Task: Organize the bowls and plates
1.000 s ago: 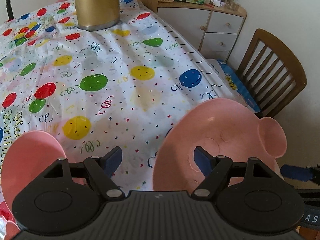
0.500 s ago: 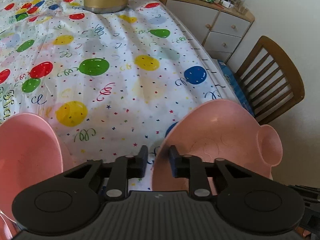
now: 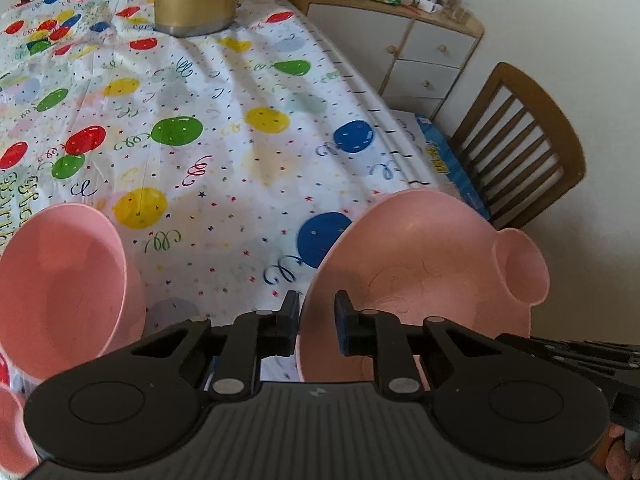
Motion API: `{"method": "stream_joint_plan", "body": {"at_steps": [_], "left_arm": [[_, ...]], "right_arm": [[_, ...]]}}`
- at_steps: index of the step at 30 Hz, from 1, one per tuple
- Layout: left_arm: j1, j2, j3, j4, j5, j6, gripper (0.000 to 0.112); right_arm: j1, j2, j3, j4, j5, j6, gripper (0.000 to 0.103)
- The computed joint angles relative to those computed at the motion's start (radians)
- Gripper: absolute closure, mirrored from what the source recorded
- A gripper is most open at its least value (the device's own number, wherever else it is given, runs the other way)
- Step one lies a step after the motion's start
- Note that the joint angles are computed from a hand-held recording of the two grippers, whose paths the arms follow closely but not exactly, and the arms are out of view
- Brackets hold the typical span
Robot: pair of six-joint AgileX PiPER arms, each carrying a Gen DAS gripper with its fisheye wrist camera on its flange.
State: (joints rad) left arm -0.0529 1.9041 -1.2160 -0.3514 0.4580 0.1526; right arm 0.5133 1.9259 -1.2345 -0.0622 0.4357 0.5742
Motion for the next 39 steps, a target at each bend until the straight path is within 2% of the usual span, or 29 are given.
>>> {"method": "stream_joint_plan", "body": {"at_steps": [9, 14, 20, 24, 31, 39], "left_arm": [[-0.077, -0.221, 0.182, 0.099, -0.008, -0.178, 0.094], [-0.149, -0.354, 0.287, 0.224, 0.001, -0.368, 0.094], [-0.287, -0.509, 0.405, 0.428, 0.030, -0.688, 0.094], [-0.409, -0.601, 0.467, 0.571, 0.074, -0.930, 0.094], [-0.641, -0.725, 0.538, 0.756, 0.199, -1.296, 0.094], [-0.853, -0.806, 0.607, 0.827, 0.313, -1.547, 0.094]], "right_arm": [[-0.023, -0.185, 0.176, 0.089, -0.035, -0.122, 0.092], [-0.041, -0.303, 0.282, 0.170, -0.038, -0.237, 0.092], [-0.056, -0.446, 0.407, 0.239, -0.028, -0.351, 0.092], [-0.073, -0.537, 0.487, 0.292, -0.013, -0.430, 0.092], [-0.095, -0.706, 0.617, 0.363, 0.035, -0.531, 0.092], [-0.064, -0.843, 0.716, 0.346, 0.067, -0.519, 0.092]]}}
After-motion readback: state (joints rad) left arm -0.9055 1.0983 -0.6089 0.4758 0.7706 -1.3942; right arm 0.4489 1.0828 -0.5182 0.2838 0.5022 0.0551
